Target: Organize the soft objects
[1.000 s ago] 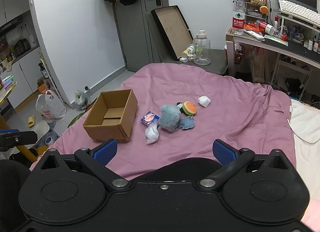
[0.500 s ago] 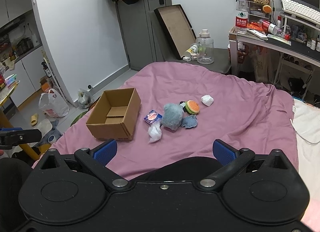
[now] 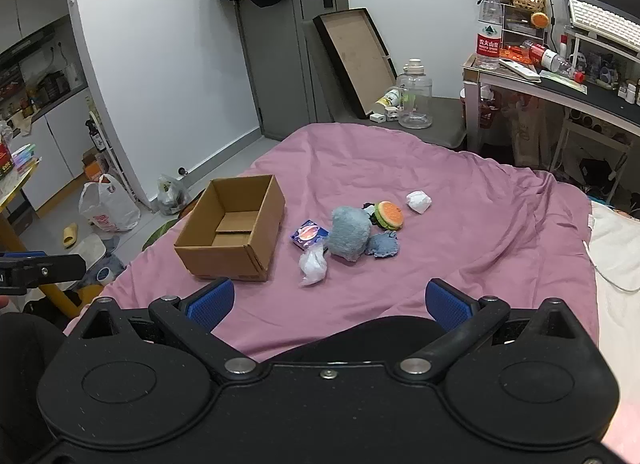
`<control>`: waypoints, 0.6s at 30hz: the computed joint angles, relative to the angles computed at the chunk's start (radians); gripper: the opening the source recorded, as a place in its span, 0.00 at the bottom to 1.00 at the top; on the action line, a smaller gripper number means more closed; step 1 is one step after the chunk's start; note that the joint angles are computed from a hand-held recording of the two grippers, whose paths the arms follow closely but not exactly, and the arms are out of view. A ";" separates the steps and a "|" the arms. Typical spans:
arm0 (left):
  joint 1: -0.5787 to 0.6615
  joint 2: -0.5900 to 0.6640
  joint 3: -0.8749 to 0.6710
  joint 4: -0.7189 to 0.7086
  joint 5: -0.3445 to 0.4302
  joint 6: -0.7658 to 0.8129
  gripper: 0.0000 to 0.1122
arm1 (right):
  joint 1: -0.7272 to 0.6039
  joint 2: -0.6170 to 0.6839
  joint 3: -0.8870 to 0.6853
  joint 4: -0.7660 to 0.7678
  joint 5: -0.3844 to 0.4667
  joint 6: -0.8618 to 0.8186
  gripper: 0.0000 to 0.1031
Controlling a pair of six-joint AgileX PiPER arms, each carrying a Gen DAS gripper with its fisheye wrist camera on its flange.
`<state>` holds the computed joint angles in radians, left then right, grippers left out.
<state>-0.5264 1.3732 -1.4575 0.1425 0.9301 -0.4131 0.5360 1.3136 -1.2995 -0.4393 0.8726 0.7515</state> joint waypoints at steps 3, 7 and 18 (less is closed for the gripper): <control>0.010 0.008 -0.014 -0.013 0.006 0.001 0.92 | -0.005 0.010 -0.009 0.011 -0.006 -0.017 1.00; 0.021 0.023 -0.029 -0.010 0.003 0.002 0.92 | -0.017 0.031 -0.024 0.037 -0.019 -0.044 1.00; 0.027 0.115 -0.091 0.027 0.014 -0.031 0.91 | -0.102 0.099 -0.057 0.155 -0.069 -0.153 1.00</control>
